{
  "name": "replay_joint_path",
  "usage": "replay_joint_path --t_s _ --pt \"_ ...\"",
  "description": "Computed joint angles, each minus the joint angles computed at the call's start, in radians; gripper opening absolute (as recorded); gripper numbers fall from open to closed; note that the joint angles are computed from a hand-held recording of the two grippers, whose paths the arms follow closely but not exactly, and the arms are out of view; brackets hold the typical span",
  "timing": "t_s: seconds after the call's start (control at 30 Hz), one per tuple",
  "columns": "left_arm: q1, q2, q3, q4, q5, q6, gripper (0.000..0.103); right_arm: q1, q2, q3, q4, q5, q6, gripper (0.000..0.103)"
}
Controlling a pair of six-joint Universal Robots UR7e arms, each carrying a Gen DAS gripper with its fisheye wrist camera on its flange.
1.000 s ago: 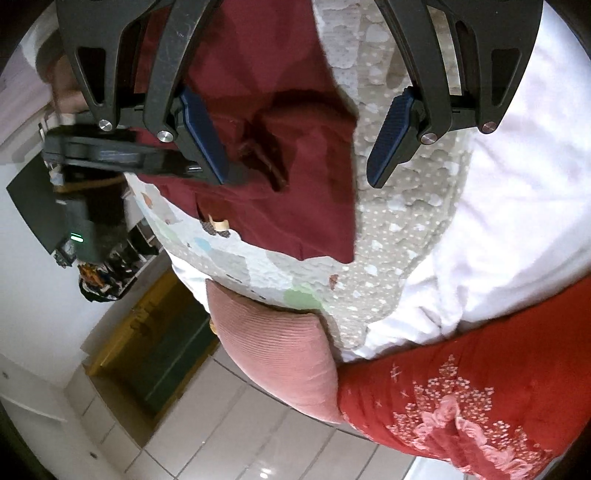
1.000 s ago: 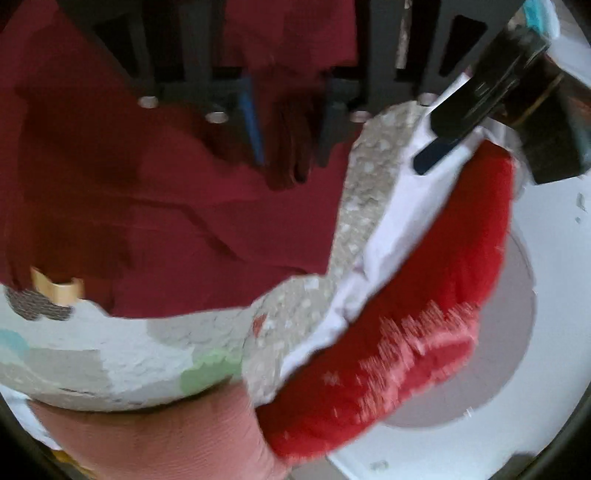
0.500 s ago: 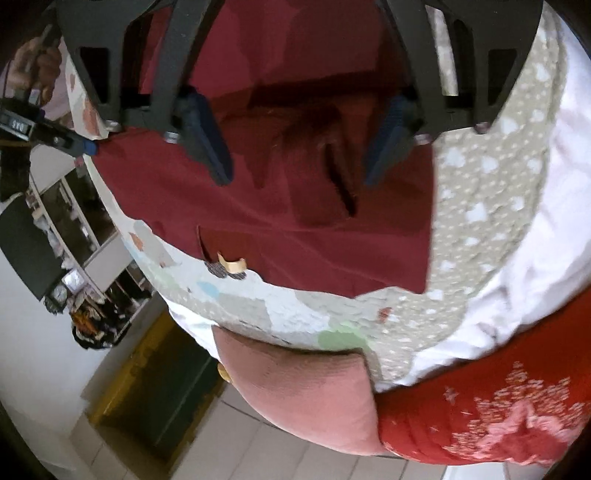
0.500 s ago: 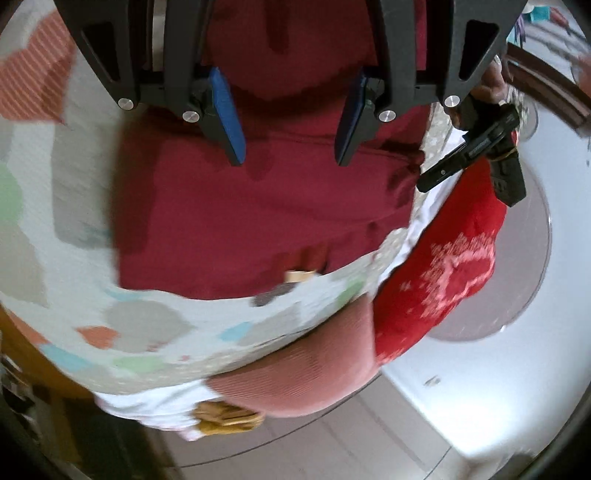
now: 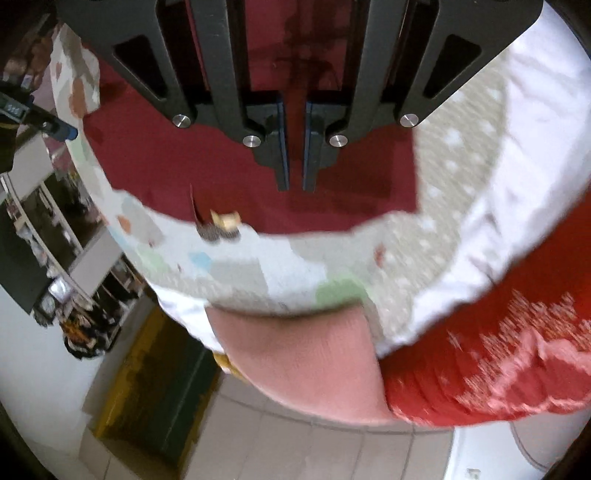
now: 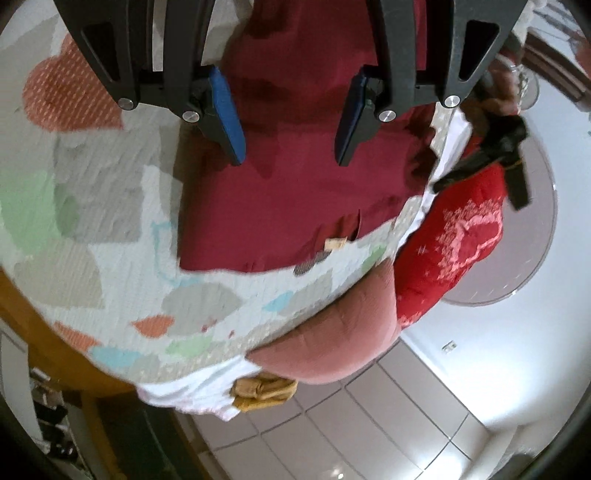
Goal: Fold small clothes
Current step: 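Close the left gripper on the sweater hem edge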
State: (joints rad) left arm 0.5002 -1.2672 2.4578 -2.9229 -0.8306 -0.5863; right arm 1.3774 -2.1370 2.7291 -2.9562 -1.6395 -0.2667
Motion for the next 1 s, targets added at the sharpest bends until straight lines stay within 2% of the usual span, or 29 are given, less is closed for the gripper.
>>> replay_joint_path --t_s 0.1,0.13,0.2,0.27,0.3,0.37,0.43,0.47,0.6,0.67,0.7,0.77,0.8,0.83,0.9,1.0 --pt "0.029 -0.044 0.009 0.051 0.011 -0.034 0.006 0.029 0.061 -0.016 -0.049 -0.038 0.031 0.048" --pt "0.039 -0.051 0.014 0.061 -0.004 -0.038 0.006 0.032 0.074 -0.018 -0.06 -0.039 0.035 0.048" --pt "0.064 -0.073 0.026 0.071 -0.08 -0.044 0.006 0.036 0.092 -0.018 -0.073 -0.038 0.043 0.048" --pt "0.065 -0.086 0.035 0.099 -0.108 -0.073 0.006 0.037 0.101 -0.015 -0.073 -0.037 0.036 0.048" --pt "0.057 -0.089 0.042 0.108 -0.112 -0.08 0.01 0.039 0.106 -0.015 -0.068 -0.043 0.034 0.048" --pt "0.041 -0.076 0.046 0.104 -0.119 -0.092 0.026 0.033 0.104 -0.01 -0.057 -0.043 0.035 0.048" --pt "0.03 -0.05 0.048 0.078 -0.129 -0.1 0.066 0.011 0.082 -0.002 -0.037 -0.019 0.033 0.048" --pt "0.024 -0.035 0.049 0.069 -0.125 -0.109 0.07 0.005 0.072 -0.001 -0.027 -0.013 0.033 0.048" --pt "0.015 0.043 0.01 0.148 -0.077 -0.159 0.07 0.001 0.038 0.002 0.006 -0.004 0.03 0.048" --pt "0.024 0.08 -0.007 0.167 -0.082 -0.171 0.07 0.005 0.023 0.001 0.024 -0.005 0.026 0.048" --pt "0.017 0.095 -0.002 0.147 -0.072 -0.169 0.069 0.005 0.014 0.002 0.032 -0.004 0.022 0.048" --pt "0.003 0.112 0.008 0.098 -0.054 -0.156 0.047 0.005 0.002 0.006 0.033 -0.005 0.022 0.048" --pt "0.006 0.114 0.0 0.104 -0.057 -0.153 0.017 -0.003 -0.01 0.009 0.034 -0.002 0.02 0.048" --pt "0.011 0.112 -0.012 0.119 -0.056 -0.149 0.007 -0.007 -0.016 0.01 0.033 -0.002 0.021 0.048" --pt "0.016 0.098 -0.021 0.085 -0.055 -0.112 0.006 -0.015 -0.025 0.009 0.028 -0.009 0.026 0.048" --pt "0.003 0.054 -0.026 0.066 -0.002 -0.069 0.005 -0.011 -0.019 -0.002 -0.001 -0.023 0.043 0.048"
